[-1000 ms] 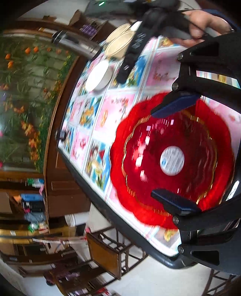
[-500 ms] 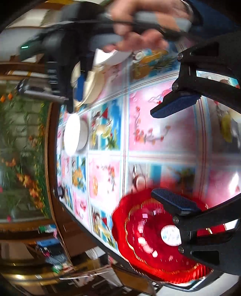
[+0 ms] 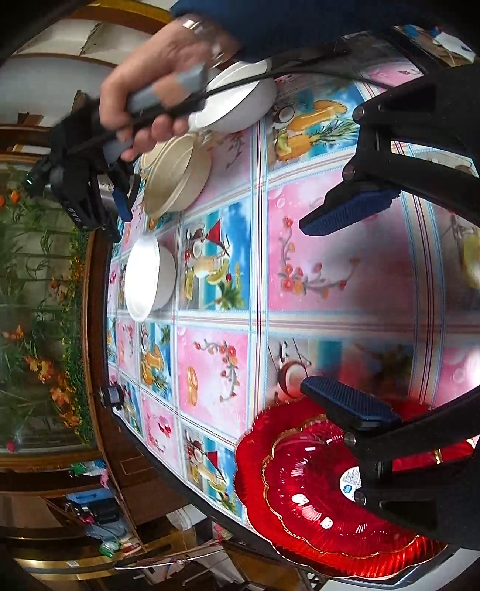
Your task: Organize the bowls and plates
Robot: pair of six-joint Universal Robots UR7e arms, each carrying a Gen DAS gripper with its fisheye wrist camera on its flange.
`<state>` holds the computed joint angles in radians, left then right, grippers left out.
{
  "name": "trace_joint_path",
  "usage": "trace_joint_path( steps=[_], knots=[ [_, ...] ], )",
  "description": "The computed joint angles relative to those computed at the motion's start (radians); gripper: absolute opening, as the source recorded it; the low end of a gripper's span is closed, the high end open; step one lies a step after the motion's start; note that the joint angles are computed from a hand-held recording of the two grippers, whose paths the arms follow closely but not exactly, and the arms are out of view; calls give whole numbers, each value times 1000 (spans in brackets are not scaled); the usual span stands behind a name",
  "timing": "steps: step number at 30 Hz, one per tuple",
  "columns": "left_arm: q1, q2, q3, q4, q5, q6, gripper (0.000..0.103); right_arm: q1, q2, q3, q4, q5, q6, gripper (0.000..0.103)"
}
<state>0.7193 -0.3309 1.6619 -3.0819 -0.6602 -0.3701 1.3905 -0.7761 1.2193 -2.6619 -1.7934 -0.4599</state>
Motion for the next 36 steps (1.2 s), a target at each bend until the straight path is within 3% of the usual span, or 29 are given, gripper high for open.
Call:
trace_joint_path(
  steps=[4,7,10,11,20,25,28,32,36],
  knots=[
    [10,-16,8,-8,-36,8,79,13,113,-179,109,-96,1,33],
    [14,-19,3,-15,-52,17,79,21,173,-256,121,-180,0,32],
    [18,-17,-2,-18,-56,17,79,19,190,-277,154,-195,2,10],
    [19,-16,-2,-17,-58,14,79,17,186,-268,154,-187,0,10],
    [14,-13,2,-6,-88,-4,79,9,9,56,64,-116,-33,8],
    [10,-31,39,-53,-108,-33,79,-17,-139,334,-96,-82,-149,8],
    [7,-40,51,-69,-95,-49,79,-56,-238,476,-145,9,-184,8],
    [5,-36,43,-85,-73,-49,78,-86,-293,581,-247,55,-230,8],
    [14,-23,-3,-42,-77,-33,60,-105,-284,585,-281,88,-258,8]
  ],
)
